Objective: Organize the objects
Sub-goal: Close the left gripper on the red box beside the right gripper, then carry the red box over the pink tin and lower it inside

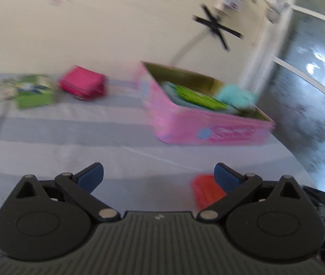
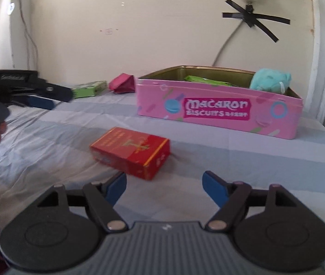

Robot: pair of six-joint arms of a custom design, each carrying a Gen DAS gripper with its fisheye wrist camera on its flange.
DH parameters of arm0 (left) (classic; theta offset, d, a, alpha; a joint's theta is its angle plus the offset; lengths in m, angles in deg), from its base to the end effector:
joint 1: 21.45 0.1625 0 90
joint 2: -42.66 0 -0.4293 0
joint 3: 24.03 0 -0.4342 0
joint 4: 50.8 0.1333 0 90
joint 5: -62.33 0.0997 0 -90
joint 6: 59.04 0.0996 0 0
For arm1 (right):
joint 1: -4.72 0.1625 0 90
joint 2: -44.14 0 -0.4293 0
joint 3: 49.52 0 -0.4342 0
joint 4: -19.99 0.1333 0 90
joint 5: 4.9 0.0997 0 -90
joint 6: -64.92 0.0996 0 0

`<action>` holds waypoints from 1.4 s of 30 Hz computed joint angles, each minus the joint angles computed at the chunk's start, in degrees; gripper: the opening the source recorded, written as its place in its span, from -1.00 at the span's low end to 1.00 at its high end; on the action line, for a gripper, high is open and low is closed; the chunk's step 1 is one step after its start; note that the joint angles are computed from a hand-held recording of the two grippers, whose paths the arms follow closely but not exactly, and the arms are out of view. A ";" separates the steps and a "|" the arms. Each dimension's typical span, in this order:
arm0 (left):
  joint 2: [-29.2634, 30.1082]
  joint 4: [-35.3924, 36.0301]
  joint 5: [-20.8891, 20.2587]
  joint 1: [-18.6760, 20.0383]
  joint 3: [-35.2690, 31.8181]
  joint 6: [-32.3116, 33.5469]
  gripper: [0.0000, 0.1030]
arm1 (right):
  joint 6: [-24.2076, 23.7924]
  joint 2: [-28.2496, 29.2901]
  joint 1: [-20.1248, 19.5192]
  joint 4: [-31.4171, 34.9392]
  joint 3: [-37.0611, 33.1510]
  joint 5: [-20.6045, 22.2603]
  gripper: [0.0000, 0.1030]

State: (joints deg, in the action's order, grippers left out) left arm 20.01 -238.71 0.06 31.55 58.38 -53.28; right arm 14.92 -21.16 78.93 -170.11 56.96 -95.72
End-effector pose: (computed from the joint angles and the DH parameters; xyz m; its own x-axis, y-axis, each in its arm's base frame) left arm -0.3065 -0.7053 -0.0550 -0.8280 0.3646 -0.4261 0.5592 0.5944 -0.5779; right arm -0.0481 -0.6546 0.3006 -0.7239 -0.1981 0.6608 -0.6442 0.5368 -0.5449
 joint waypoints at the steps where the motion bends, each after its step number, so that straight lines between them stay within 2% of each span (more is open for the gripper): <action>1: 0.01 1.53 -1.54 0.03 -0.17 -0.59 0.95 | 0.07 -0.07 -0.08 0.58 -0.01 0.30 0.47; 2: 0.11 2.94 -2.84 0.05 -0.40 -1.19 0.87 | 0.26 -0.09 -0.14 0.79 0.04 0.56 0.47; 4: 0.65 5.83 -4.51 0.07 -1.51 -2.03 0.85 | 0.66 0.15 -0.27 1.46 -0.47 1.00 0.47; 9: 2.56 12.94 -7.53 0.46 -5.36 -4.61 0.64 | 1.70 0.66 -0.32 3.75 -1.90 2.32 0.46; 11: 3.60 16.27 -8.62 0.71 -7.32 -5.34 0.40 | 1.30 1.10 -0.04 5.34 -2.74 2.29 0.42; 13: 4.98 16.79 -8.24 0.67 -8.77 -4.38 0.34 | 0.88 1.74 0.41 8.16 -4.07 1.43 0.13; 14: 5.43 17.01 -7.42 0.39 -9.27 -3.36 0.25 | -0.03 2.17 0.63 7.34 -4.18 1.20 0.08; 15: 5.80 17.19 -6.62 0.05 -9.71 -2.52 0.25 | -0.88 2.37 0.91 7.57 -4.39 0.92 -0.14; 17: 6.07 15.47 -5.54 -0.44 -9.86 -1.81 0.25 | -1.38 2.94 1.22 5.49 -4.49 0.96 -0.14; 22: 6.10 11.14 -5.84 -1.31 -12.24 2.71 0.25 | -1.03 3.54 1.42 -0.49 -5.73 7.04 -0.15; 25: 8.33 11.19 -4.97 -1.76 -17.95 6.07 0.25 | -0.55 5.42 2.43 -1.79 -9.79 7.67 -0.13; 28: 12.66 11.83 -4.39 -1.61 -26.48 9.49 0.25 | 0.67 8.60 3.13 -2.41 -15.33 7.66 -0.13; 34: 21.20 18.99 -2.37 -0.49 -42.92 9.91 0.26 | 1.93 14.89 3.72 2.00 -26.22 4.32 -0.10; 39: 25.82 23.45 -0.28 0.30 -51.27 9.82 0.29 | 2.34 18.64 3.45 4.63 -31.57 2.72 -0.03; 40: 26.51 24.05 0.18 0.36 -52.37 9.73 0.29 | 2.84 19.20 3.23 3.86 -31.95 3.05 0.09; 42: 26.91 23.67 1.68 0.15 -52.47 10.30 0.33 | 3.92 19.09 3.07 3.45 -31.73 3.10 0.16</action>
State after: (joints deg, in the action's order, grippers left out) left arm 46.92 -215.04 1.74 31.71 5.92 -42.98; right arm 18.84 -2.07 82.00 -166.66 25.23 -92.63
